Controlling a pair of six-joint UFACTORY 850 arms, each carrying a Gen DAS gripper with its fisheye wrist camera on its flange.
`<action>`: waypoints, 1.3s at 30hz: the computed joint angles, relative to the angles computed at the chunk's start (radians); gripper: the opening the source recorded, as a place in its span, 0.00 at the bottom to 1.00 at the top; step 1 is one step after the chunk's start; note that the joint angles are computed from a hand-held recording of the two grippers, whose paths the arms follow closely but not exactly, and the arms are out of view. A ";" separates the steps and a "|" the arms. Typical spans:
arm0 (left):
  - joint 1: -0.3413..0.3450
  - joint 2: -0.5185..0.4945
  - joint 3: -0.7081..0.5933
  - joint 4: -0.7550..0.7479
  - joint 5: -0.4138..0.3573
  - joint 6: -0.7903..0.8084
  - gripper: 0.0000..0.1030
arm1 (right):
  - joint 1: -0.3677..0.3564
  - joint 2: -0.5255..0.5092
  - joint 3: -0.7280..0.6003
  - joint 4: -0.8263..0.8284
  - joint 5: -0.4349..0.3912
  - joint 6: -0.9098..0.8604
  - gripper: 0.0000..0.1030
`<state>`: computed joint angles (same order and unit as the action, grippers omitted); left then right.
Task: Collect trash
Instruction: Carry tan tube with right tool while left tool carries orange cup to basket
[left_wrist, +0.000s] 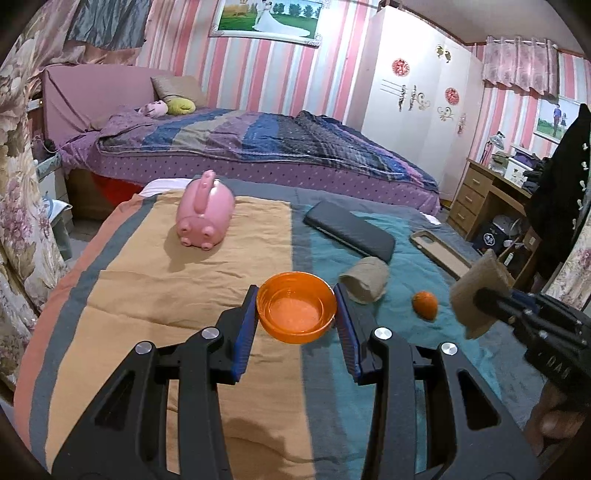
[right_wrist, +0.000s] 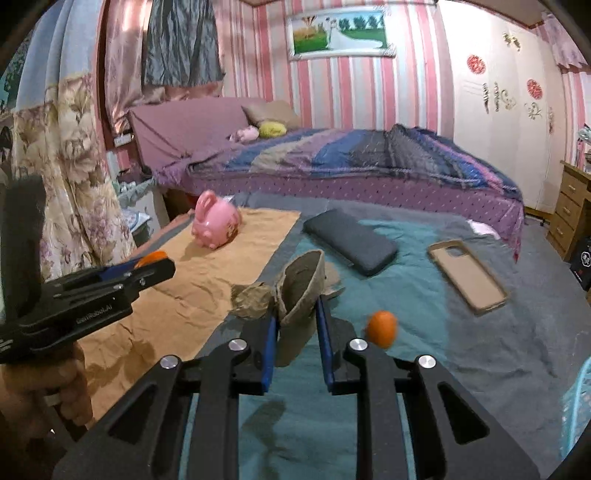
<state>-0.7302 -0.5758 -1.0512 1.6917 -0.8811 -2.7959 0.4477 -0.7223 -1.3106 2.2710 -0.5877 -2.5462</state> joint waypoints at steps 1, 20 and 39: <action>-0.002 -0.003 -0.008 0.001 -0.001 0.005 0.38 | -0.014 0.007 0.008 0.002 -0.008 -0.002 0.20; -0.057 -0.196 -0.356 0.128 0.035 0.096 0.38 | -0.223 0.069 0.098 0.089 -0.098 -0.083 0.20; -0.093 -0.657 -1.165 0.058 0.359 0.476 0.38 | -0.441 0.061 0.106 0.355 -0.036 -0.214 0.21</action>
